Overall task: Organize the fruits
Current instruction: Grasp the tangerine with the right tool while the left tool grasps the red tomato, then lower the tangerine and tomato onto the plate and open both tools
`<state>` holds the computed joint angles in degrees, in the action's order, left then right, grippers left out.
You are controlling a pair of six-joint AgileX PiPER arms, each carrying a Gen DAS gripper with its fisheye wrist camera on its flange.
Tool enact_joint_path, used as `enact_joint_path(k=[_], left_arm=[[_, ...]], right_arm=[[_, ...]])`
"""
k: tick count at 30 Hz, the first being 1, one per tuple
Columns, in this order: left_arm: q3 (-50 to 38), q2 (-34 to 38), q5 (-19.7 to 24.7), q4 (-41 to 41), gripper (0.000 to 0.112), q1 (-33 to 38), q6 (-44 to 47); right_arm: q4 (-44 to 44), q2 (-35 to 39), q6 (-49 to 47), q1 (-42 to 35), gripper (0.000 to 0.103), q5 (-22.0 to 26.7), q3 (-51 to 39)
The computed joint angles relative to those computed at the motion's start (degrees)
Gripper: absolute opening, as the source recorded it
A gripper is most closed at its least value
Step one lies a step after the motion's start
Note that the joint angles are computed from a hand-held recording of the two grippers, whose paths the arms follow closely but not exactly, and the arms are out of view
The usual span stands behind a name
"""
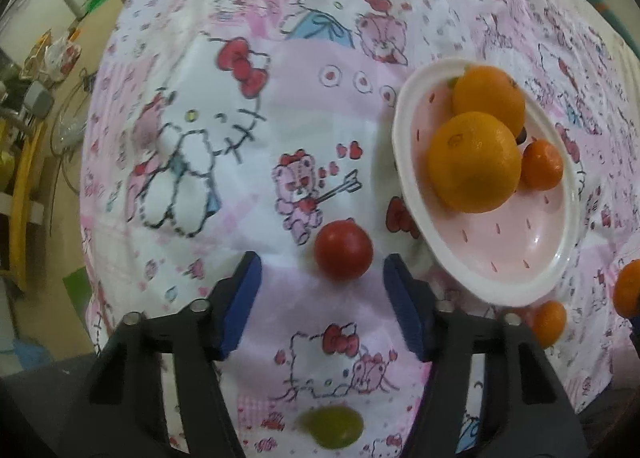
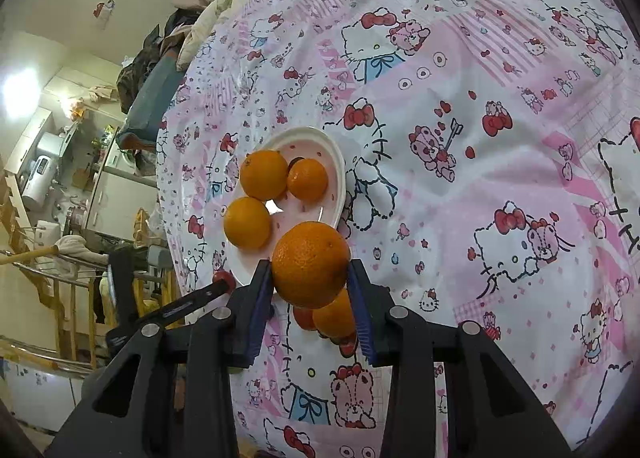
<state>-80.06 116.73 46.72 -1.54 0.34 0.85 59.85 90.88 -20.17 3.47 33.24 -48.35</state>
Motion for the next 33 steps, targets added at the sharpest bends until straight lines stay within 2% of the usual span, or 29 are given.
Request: enact_joint_path(k=[1,5,12,26,33], left_arm=[[-0.7,0.8,0.1,0.7,0.049,-0.5,-0.5],[-2.1,2.1,0.2,0.4,0.027,-1.1,-0.3],[-1.4,1.1,-0.1,0.8,0.027,-2.2,0.1],[8.4,-10.1,-7.1,-3.3,0.027,0.0,6.4],[9.1,-14.9,-4.5,-8.6,0.027,3.0,13.5]], right_arm=[[0.0,0.1,0.0,-0.1,0.039,0.1,0.0],[0.0,-0.1,-0.4,-0.6,0.039,0.4,0.3],[0.1,-0.2,-0.8,-0.6,0.039,0.7,-0.1],[1.9,-1.4,-2.8,-1.0,0.039,0.2,0.0],[8.6,-3.3,-8.7,-2.7,0.039,2.0,0.3]])
